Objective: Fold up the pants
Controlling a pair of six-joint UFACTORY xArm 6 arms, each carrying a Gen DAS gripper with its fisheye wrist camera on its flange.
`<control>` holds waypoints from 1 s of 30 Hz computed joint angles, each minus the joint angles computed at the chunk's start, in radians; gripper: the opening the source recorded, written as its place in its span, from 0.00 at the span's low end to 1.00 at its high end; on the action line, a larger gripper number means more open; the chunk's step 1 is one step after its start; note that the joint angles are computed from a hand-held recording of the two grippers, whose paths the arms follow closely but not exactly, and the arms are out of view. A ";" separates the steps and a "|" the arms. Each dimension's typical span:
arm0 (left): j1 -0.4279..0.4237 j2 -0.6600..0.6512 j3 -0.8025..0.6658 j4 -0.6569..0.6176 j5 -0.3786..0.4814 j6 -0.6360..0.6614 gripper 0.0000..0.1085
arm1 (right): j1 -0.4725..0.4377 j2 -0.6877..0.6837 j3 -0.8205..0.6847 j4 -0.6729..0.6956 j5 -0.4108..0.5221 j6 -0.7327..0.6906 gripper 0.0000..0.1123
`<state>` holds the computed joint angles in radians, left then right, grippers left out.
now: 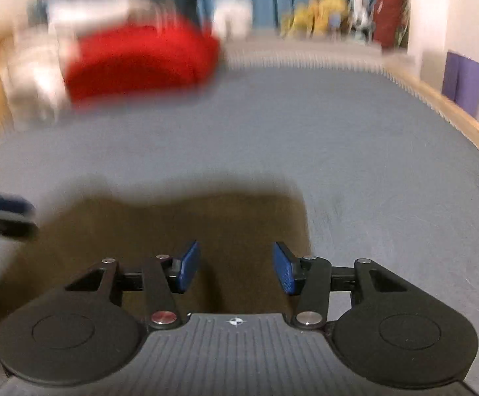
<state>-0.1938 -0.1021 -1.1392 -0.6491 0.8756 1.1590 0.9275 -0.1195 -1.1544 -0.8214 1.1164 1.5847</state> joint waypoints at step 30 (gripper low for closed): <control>-0.001 -0.490 0.238 0.081 -0.041 -0.576 0.88 | 0.420 0.105 -0.347 -0.170 0.507 0.327 0.91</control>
